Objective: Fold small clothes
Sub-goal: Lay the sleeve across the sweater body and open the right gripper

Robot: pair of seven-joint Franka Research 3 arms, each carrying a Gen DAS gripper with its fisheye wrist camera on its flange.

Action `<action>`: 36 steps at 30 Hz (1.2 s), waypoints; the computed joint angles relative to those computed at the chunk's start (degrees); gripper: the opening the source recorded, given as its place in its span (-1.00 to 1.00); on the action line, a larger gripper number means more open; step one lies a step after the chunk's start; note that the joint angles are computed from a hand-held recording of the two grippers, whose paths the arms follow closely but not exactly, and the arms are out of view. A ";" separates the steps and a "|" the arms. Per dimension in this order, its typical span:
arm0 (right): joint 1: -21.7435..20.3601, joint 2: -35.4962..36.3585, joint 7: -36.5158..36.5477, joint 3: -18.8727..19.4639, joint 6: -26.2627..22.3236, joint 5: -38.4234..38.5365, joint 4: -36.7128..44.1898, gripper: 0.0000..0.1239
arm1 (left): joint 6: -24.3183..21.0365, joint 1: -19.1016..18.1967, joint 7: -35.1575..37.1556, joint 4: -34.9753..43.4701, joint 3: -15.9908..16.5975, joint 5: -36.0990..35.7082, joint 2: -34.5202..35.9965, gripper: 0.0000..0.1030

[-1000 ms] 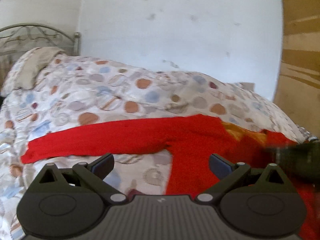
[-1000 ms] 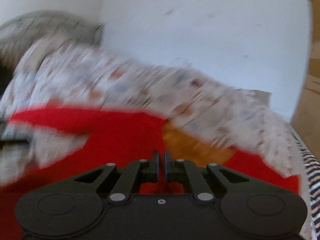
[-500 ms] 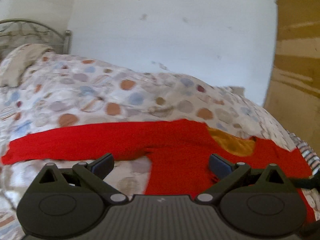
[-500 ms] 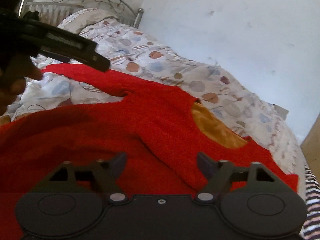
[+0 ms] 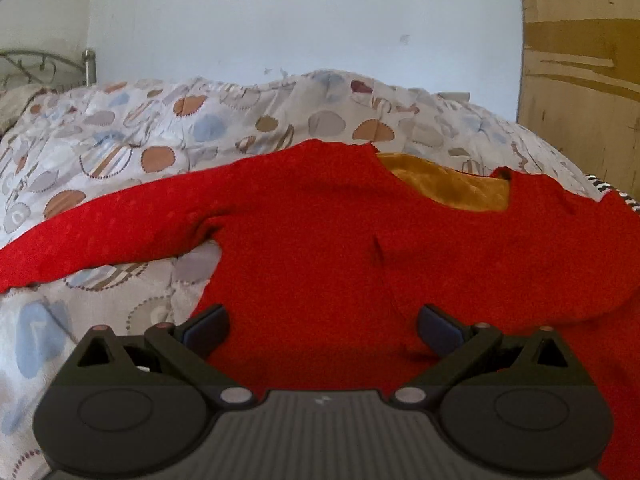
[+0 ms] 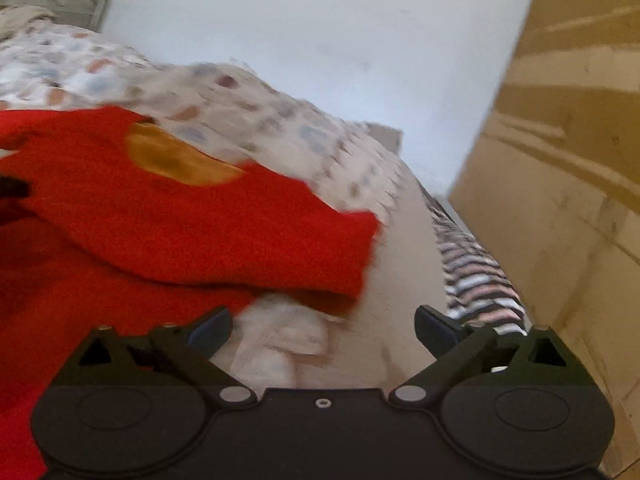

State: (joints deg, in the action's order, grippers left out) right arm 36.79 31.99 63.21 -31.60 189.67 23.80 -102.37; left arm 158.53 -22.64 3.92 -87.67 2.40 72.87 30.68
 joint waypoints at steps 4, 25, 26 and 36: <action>-1.73 4.82 0.35 -1.47 -2.93 -2.54 5.93 0.24 | -0.04 -0.60 -3.21 -0.37 0.53 3.32 -0.25 0.99; -9.26 5.24 20.68 5.75 -13.21 -0.82 11.58 -0.81 | 4.44 1.50 -10.04 -1.39 -0.13 8.51 -0.67 0.99; -9.79 4.90 20.93 6.46 -12.87 -1.37 11.32 -0.79 | 4.44 1.51 -10.04 -1.39 -0.14 8.51 -0.67 0.99; -7.22 -3.91 26.70 4.94 -8.97 -8.99 0.22 -0.15 | 6.49 2.41 -14.61 -2.39 -0.18 11.00 -1.83 0.99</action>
